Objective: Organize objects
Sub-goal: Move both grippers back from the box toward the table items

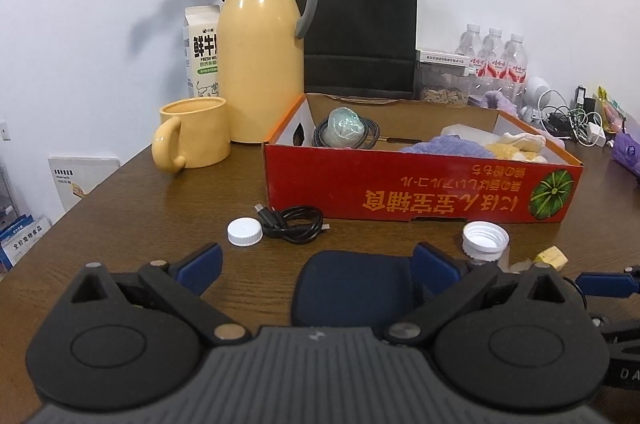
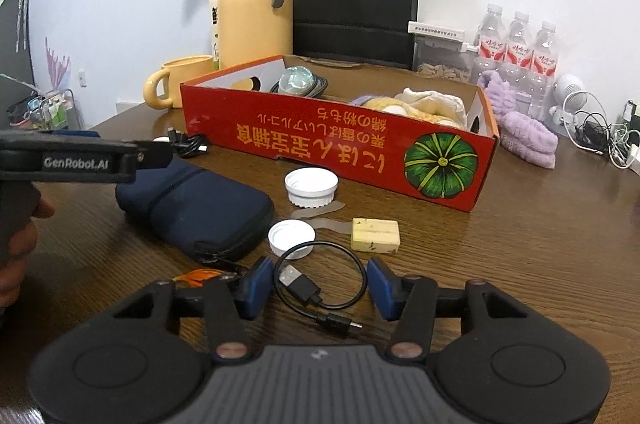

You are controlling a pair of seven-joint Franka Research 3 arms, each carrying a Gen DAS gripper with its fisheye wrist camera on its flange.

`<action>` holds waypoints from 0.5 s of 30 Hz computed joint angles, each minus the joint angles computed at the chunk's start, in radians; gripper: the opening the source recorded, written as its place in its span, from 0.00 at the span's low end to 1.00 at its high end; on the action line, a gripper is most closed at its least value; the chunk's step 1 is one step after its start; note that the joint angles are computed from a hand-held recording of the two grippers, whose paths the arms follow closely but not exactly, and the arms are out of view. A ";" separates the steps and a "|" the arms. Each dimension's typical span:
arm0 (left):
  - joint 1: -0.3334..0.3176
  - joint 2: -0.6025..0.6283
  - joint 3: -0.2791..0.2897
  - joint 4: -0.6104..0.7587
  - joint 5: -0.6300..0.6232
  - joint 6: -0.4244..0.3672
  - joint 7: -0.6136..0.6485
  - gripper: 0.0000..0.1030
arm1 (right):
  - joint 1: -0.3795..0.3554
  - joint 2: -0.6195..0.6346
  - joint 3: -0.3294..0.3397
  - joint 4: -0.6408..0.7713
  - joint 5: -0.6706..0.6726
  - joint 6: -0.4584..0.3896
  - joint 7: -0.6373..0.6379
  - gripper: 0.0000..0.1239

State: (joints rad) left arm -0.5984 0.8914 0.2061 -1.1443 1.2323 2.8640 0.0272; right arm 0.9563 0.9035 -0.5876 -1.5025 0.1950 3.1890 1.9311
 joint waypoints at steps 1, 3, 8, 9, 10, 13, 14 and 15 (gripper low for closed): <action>-0.007 -0.009 0.005 -0.013 0.008 0.003 -0.012 1.00 | 0.010 0.000 -0.012 -0.008 0.004 0.007 0.006 0.41; -0.016 -0.024 0.010 -0.034 0.026 0.007 -0.031 1.00 | 0.033 0.003 -0.038 -0.026 0.019 0.024 0.015 0.41; -0.022 -0.050 -0.015 -0.069 0.049 0.005 -0.029 1.00 | 0.066 0.000 -0.067 -0.066 0.078 0.069 -0.004 0.41; -0.022 -0.052 -0.023 -0.073 0.047 0.003 -0.021 1.00 | 0.071 -0.002 -0.070 -0.075 0.094 0.081 -0.012 0.41; -0.021 -0.054 -0.029 -0.076 0.045 0.002 -0.014 1.00 | 0.076 -0.003 -0.073 -0.083 0.110 0.093 -0.020 0.41; -0.016 -0.057 -0.051 -0.082 0.027 0.000 0.021 1.00 | 0.094 -0.006 -0.087 -0.110 0.162 0.122 -0.043 0.41; -0.017 -0.056 -0.056 -0.083 0.018 -0.004 0.035 1.00 | 0.101 -0.006 -0.093 -0.118 0.181 0.129 -0.051 0.41; -0.017 -0.055 -0.062 -0.083 0.008 -0.008 0.050 1.00 | 0.106 -0.006 -0.097 -0.126 0.198 0.137 -0.059 0.41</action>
State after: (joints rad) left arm -0.6158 0.8360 0.1439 -1.2274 1.2407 2.8559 0.0771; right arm 1.0627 0.8972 -0.6851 -1.6282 0.3932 3.3263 1.8721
